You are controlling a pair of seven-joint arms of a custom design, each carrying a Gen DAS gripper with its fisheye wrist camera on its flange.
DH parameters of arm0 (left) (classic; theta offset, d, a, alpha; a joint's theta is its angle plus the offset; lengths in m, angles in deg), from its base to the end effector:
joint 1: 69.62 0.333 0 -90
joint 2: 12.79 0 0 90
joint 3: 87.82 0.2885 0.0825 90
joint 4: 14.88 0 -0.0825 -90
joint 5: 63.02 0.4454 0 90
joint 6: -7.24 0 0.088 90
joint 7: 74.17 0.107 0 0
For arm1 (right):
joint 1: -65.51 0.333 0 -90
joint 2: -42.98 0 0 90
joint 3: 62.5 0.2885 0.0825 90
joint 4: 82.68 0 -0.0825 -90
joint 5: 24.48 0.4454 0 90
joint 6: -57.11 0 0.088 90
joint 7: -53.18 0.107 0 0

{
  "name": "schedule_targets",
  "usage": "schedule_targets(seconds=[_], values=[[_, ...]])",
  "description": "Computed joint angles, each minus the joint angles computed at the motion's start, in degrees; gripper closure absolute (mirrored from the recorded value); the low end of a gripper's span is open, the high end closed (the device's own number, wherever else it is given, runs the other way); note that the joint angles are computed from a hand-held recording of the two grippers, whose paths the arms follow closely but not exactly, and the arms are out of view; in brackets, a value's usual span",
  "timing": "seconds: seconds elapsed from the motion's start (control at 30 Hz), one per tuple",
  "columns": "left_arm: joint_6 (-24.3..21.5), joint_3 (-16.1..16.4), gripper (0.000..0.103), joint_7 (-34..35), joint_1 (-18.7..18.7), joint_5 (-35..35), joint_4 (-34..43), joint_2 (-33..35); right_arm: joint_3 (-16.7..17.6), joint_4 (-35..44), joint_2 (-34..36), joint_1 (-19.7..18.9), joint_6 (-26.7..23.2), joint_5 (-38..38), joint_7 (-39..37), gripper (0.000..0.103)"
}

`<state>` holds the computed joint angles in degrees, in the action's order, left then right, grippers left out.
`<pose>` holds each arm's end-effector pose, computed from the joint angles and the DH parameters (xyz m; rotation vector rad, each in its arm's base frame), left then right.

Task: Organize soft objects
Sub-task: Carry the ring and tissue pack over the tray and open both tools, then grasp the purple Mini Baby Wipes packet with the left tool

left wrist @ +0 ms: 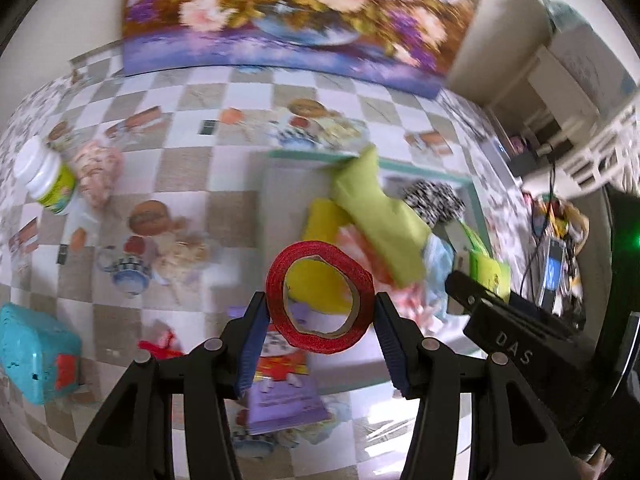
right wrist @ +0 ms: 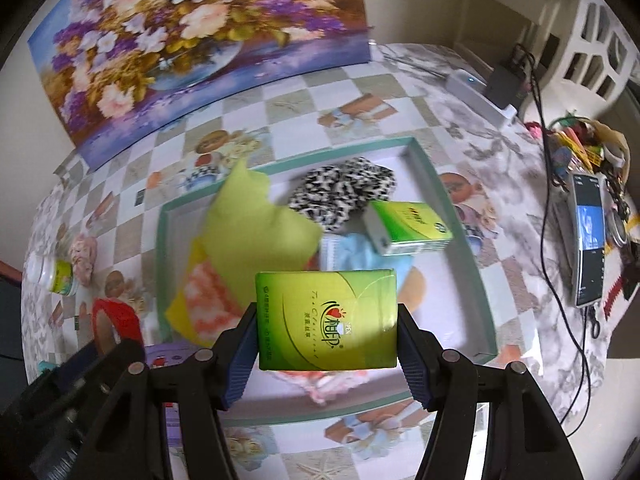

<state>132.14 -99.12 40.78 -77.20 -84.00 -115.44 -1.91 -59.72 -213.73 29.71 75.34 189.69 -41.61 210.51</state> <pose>0.6517 -0.2305 0.4364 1.4271 -2.6459 0.6463 0.5471 0.1168 0.4178 -1.1102 2.6605 -0.4040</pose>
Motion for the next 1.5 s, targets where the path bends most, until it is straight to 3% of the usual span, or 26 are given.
schedule_targets(seconds=[0.37, 0.8, 1.33, 1.5], values=[[-2.41, -0.79, 0.048, -1.10, -2.77, 4.66, -0.93, 1.15, -1.40, -3.43, -1.52, -0.78, -1.26, 4.15, -1.03, 0.036], [-3.23, -0.77, 0.047, -1.04, -2.77, 4.72, -0.26, 1.19, -1.56, -2.83, -0.67, -1.00, -1.01, 6.42, -2.75, 0.035], [-3.55, 0.05, 0.047, -0.72, -0.05, -0.77, 2.05, 1.31, -0.89, -1.74, -1.21, -1.18, -1.14, 3.96, -2.17, 0.034], [-1.84, 1.30, 0.045, -4.43, 1.53, -1.30, 3.18, 1.97, -0.74, -0.86, -0.49, -0.81, -1.01, 3.77, -2.66, 0.034]])
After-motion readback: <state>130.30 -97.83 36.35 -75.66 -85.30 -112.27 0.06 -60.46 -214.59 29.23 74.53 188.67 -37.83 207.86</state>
